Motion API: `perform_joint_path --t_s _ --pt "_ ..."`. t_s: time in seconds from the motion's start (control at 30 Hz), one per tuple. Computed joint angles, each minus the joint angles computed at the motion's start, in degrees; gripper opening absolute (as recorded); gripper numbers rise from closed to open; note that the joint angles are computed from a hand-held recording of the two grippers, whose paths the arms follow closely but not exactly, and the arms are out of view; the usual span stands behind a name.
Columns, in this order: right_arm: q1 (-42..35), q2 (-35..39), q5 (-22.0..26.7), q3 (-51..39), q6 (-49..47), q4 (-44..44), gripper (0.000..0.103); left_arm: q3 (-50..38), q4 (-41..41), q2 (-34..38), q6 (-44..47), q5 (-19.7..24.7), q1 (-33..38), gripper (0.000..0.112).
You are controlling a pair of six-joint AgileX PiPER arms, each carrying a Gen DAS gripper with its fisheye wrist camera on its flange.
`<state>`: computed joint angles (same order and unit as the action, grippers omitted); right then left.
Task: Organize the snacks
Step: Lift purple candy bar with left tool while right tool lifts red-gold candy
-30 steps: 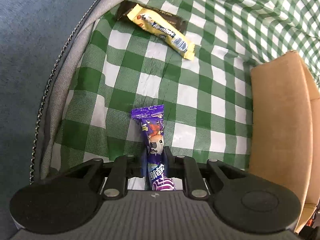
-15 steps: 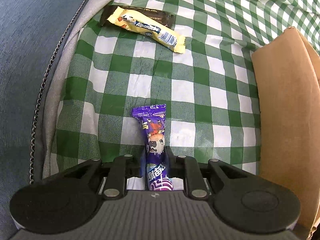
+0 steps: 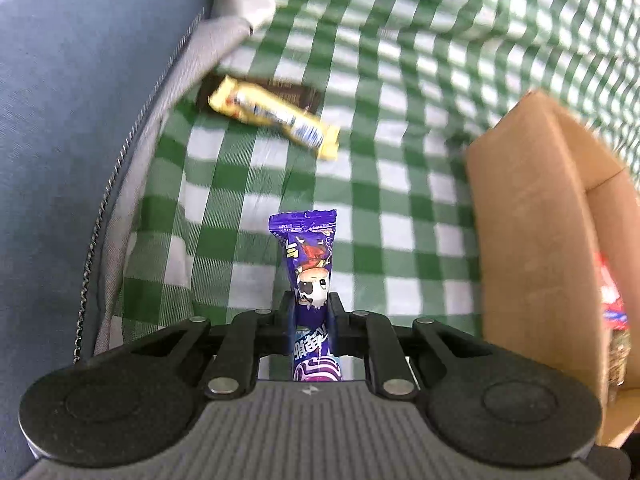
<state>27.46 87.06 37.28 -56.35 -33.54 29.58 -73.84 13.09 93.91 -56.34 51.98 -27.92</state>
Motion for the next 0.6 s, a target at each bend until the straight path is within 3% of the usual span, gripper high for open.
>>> perform_joint_path --t_s 0.23,0.37,0.5,0.6 --pt "-6.5 -7.6 -0.1 -2.0 -5.6 5.5 0.017 2.2 10.4 -5.3 -10.5 -2.7 -4.8 0.016" --pt "-15.5 -11.4 1.7 -3.0 -19.0 17.2 0.017 1.6 16.3 -5.7 -16.0 -3.4 -8.3 0.016" --pt "-23.2 -12.1 -0.4 -1.0 -33.3 27.4 0.017 0.5 20.9 -4.9 -19.7 -4.0 -10.5 0.016" --pt "-27.8 -11.2 -1.6 1.6 -38.4 34.0 0.017 0.2 24.0 -4.6 -22.8 -4.9 -11.5 0.016"
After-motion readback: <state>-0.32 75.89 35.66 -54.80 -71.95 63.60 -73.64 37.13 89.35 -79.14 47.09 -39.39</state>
